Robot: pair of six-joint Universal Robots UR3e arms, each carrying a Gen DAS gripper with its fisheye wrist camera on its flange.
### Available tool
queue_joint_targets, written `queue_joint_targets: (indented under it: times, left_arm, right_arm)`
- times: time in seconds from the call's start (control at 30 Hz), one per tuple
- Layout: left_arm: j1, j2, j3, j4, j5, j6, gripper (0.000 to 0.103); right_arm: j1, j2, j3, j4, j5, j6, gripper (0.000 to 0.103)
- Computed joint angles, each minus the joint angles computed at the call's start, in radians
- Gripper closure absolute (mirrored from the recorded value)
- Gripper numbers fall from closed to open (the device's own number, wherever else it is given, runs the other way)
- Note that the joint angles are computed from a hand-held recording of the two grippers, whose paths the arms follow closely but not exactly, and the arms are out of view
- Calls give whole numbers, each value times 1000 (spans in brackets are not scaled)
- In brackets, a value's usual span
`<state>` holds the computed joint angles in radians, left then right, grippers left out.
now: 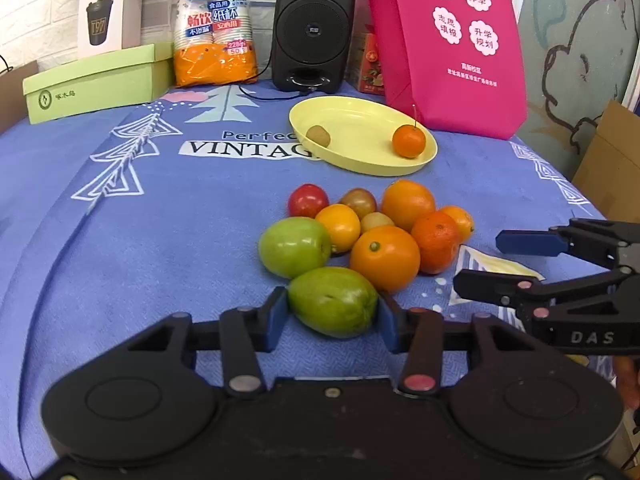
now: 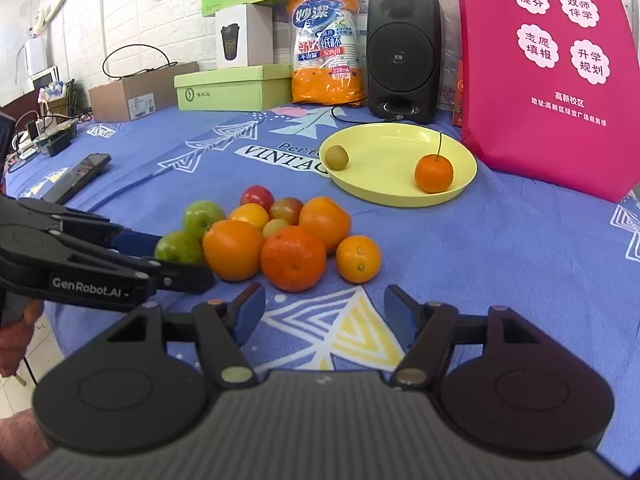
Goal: Organize fruits
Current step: 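Return the left tool to the pile and grasp the green mango, then grasp a large orange with the right tool while the left holds the mango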
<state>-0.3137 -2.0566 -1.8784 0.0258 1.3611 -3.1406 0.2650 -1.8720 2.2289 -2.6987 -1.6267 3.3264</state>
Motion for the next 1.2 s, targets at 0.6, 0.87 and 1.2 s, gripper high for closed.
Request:
queue_joint_targets:
  times: [0.6,0.87,1.2]
  left_arm:
    - [27,18,-20,-7,-44,0,57]
    - [32,27,-35,1,-44,-2,57]
    - [36,20,-31,2,-50,-1,57]
  right_arm:
    - [-54,38,-13,-23,54,-57,49]
    - [44,143,-96,-39,-60,-47,48]
    - [12,122,-79,-61,54,-85,52]
